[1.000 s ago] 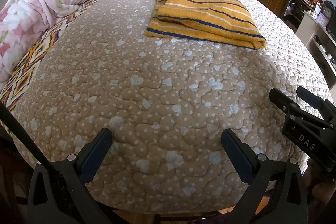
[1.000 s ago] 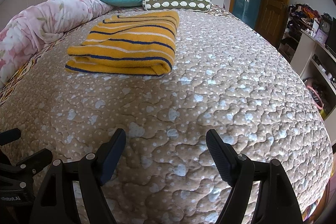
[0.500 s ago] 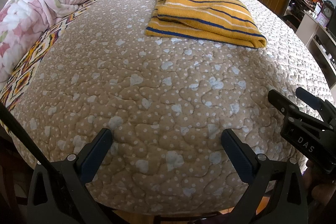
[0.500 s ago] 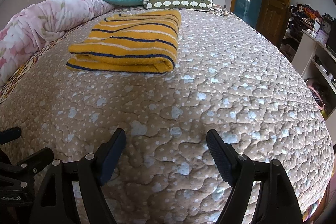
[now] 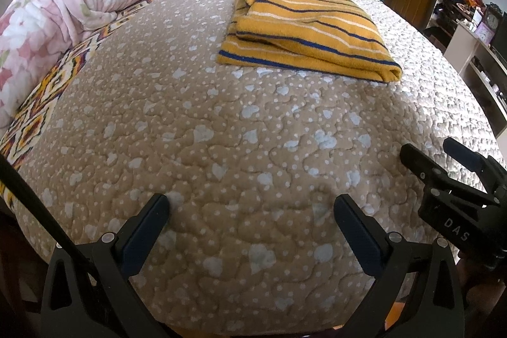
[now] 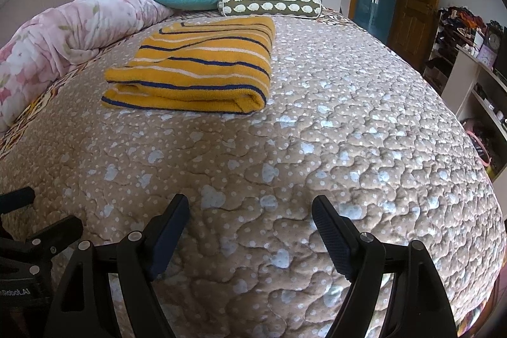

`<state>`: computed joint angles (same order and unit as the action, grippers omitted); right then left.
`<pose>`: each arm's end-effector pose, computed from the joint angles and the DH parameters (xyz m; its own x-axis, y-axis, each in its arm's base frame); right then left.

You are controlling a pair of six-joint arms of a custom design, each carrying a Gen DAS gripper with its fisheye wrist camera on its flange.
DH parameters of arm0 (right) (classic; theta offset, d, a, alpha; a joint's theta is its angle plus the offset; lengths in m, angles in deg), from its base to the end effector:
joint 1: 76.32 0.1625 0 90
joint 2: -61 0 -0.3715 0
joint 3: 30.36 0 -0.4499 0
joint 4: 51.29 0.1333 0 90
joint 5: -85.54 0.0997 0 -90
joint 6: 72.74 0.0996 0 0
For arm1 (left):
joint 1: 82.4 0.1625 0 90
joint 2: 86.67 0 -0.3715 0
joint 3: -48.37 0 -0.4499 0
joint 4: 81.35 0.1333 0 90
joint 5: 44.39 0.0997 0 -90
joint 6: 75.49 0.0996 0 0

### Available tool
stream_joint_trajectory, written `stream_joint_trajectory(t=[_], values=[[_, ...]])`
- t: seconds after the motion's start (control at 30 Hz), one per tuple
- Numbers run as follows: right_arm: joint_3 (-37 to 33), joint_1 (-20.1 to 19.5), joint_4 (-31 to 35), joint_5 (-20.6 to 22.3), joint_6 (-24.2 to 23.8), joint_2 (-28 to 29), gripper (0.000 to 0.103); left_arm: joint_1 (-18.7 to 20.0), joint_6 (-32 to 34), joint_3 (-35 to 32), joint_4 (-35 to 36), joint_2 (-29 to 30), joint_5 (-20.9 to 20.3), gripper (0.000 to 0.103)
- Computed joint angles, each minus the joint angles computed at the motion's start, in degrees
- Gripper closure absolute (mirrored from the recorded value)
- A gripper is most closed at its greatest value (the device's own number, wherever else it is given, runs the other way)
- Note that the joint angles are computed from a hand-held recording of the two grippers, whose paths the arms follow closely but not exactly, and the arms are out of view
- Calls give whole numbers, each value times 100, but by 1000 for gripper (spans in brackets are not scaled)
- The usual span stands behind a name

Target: Fold small clothes

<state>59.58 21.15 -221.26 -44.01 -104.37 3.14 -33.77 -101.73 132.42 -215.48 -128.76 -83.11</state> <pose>0.1606 -0.6876 0.2606 -0.6575 -0.0352 0.7526 -0.5074 0.7592 -0.4077 -0.3124 -0.6740 0.0522 -0.7306 0.0194 -0.6826 0.3762 0.8456 -0.3787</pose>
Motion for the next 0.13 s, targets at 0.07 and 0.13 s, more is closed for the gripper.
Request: stream_joint_trajectory(t=[0.07,0.13], values=[[-49,-2,18,17,-28,37,19,26,72,-86,26,46,-6,0],[-112,-18,81,52,17,70,19,75,141,-182,43,74,-70,0]])
